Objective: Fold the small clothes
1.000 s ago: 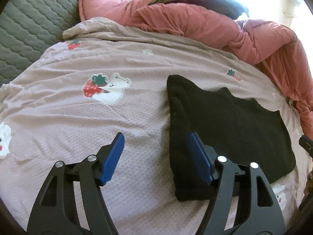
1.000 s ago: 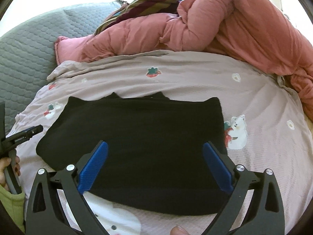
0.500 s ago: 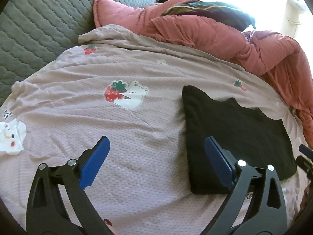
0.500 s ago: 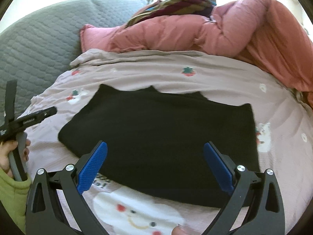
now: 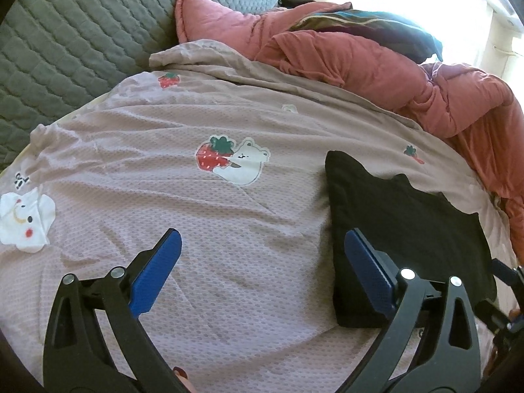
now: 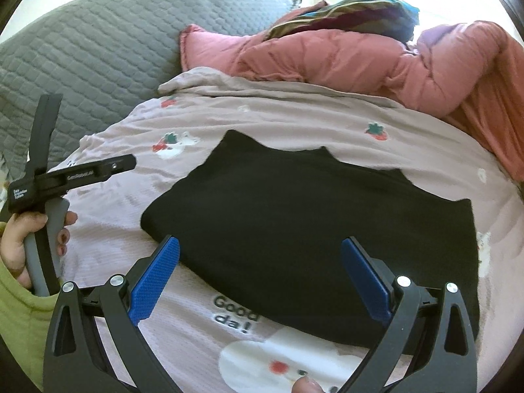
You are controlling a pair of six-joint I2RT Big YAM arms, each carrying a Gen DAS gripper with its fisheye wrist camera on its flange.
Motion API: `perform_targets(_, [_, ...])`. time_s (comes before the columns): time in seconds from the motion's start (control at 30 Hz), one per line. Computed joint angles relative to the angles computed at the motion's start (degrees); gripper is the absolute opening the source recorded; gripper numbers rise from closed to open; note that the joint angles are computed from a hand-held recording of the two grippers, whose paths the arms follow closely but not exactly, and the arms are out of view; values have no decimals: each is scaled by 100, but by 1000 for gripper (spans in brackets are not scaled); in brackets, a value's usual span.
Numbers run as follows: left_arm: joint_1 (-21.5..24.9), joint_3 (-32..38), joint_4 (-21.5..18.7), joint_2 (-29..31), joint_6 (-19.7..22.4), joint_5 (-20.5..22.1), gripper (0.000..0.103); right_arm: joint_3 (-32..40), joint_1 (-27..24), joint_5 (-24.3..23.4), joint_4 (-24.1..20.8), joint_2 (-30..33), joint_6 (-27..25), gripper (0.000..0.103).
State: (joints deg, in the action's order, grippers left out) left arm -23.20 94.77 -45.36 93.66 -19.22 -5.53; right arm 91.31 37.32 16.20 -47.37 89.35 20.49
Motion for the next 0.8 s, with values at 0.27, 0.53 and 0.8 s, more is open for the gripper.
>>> perform_targets(0.27, [38, 5, -29, 17, -62, -9, 93, 300, 164, -28, -130, 361, -208, 98])
perform_targets(0.53, [55, 24, -44, 54, -52, -15, 93, 540, 290, -15, -284, 668, -418, 98])
perform_targets(0.8, [43, 148, -112, 165, 53, -170, 93, 864, 360, 311, -662, 1071, -625, 98])
